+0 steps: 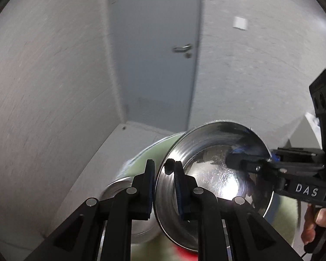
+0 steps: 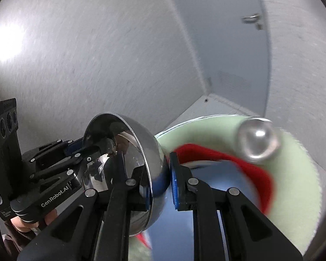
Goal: Organize plates and bowls
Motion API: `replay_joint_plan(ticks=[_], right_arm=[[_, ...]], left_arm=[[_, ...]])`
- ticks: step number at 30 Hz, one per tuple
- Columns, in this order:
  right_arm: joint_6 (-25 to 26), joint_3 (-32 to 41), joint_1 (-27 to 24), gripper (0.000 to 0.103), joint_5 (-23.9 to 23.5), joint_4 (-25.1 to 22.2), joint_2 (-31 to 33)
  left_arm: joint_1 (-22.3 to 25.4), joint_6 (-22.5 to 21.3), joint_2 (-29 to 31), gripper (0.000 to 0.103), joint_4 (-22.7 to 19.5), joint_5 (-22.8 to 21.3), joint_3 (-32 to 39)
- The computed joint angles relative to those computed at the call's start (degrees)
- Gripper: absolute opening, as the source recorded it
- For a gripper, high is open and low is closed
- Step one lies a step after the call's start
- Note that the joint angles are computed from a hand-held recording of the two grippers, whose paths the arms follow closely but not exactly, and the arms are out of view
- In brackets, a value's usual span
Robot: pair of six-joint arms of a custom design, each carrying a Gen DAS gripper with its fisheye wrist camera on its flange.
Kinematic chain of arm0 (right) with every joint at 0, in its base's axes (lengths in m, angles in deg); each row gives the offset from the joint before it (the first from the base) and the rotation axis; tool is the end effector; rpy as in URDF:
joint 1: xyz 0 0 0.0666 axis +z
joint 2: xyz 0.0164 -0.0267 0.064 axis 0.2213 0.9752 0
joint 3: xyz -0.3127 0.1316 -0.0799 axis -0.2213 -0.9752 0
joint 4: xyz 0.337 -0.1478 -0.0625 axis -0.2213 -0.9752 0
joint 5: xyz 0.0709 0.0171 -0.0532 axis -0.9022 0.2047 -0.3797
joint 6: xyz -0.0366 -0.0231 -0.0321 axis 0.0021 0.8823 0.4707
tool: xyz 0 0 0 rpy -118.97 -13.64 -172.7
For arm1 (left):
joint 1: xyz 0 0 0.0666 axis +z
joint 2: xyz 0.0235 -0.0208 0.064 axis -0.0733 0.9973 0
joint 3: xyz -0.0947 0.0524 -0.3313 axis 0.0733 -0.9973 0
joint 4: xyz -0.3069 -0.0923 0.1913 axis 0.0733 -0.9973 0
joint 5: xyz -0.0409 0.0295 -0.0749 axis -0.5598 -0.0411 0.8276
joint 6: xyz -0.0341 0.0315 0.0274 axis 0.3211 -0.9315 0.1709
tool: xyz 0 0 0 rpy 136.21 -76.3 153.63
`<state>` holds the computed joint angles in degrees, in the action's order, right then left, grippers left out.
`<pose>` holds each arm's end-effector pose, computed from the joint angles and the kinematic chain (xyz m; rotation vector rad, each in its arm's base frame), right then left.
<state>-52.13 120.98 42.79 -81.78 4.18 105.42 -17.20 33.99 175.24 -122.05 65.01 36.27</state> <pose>0.4005 0.2464 0.4311 -0.5907 2.4086 0.7916 0.5085 -0.1132 0.4494 -0.0120 2.3807 -0.0451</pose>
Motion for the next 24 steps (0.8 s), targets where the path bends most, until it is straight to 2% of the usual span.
replay_joint_plan(ticks=[4,8,11,16,17,20,24], right_arm=[[0.5,7.9,7.2,0.014,4.1,-4.1,8.1],[1.0,14.5,11.4,0.013,7.1,-8.7,16.1],[2.2,16.5,11.7,0.013,7.8,-11.1,19.3],[3.5,19.6,12.2,0.013,10.7,-14.1,23.3],[3.3,20.3,12.3,0.013,10.9,-14.6,23.9],[3.8,21.9,12.1,0.013,11.8,-15.6,25.7],[3.9,23.0,12.8,0.015,15.6,-17.2,27.0]], left_arm=[[6.2,0.9,-2.1,0.015,-0.6,4.2,-5.0],[9.6,0.6,-1.0,0.015,-1.7,6.3,-7.5],[10.7,0.0,1.1,0.016,-2.6,7.2,-7.1],[12.4,-1.0,6.9,0.017,-3.9,9.0,-2.3],[14.1,-2.6,8.2,0.016,-3.7,10.0,-1.4],[14.4,-3.7,11.6,0.016,-4.1,8.9,2.2],[13.7,-3.5,13.3,0.017,-3.8,8.4,3.5]])
